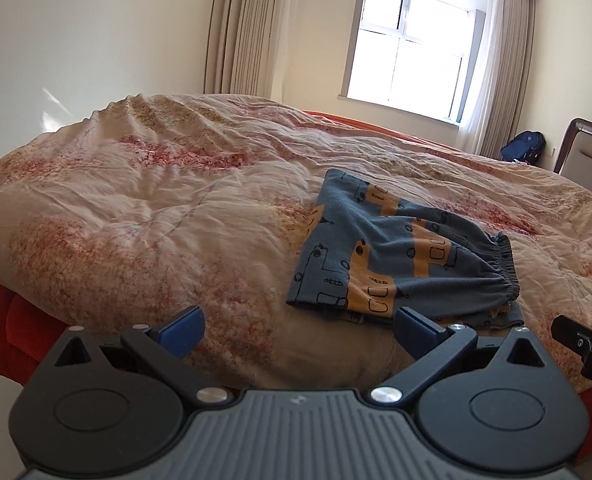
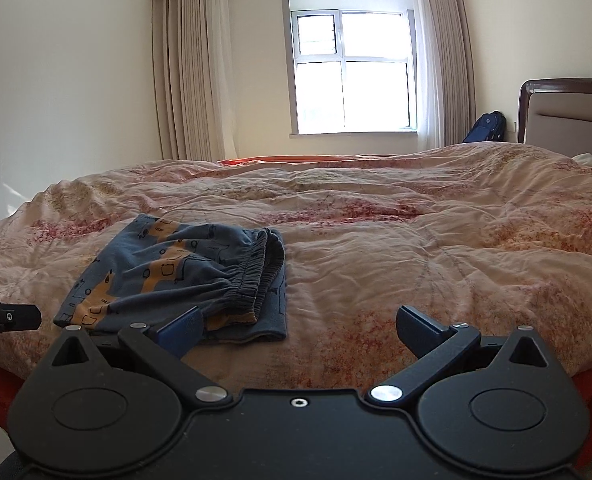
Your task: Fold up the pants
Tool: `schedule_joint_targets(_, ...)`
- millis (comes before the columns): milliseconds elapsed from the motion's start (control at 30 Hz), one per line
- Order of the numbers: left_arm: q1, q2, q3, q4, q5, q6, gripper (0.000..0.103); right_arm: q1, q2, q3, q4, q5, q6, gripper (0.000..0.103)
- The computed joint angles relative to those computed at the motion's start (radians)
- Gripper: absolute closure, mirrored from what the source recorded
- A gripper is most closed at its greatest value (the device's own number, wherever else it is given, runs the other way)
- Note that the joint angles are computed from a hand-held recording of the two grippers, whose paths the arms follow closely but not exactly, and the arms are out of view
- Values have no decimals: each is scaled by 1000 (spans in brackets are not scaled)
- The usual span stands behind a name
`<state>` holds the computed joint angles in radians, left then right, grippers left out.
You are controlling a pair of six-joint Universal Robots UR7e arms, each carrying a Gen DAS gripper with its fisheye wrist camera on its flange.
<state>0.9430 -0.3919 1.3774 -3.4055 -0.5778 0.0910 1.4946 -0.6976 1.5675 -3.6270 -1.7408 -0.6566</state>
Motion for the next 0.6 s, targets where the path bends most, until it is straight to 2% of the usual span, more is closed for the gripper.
schedule_joint_targets(167, 5, -6, 19, 19, 15, 8, 0, 7, 0, 5, 52, -39, 24, 0)
schedule_joint_targets(300, 13, -15, 38, 63, 37, -34, 0, 7, 5, 8, 105, -73, 49, 0)
schedule_joint_targets(600, 23, -13, 42, 140, 60, -49, 0, 1, 19, 2, 143, -78, 60, 0)
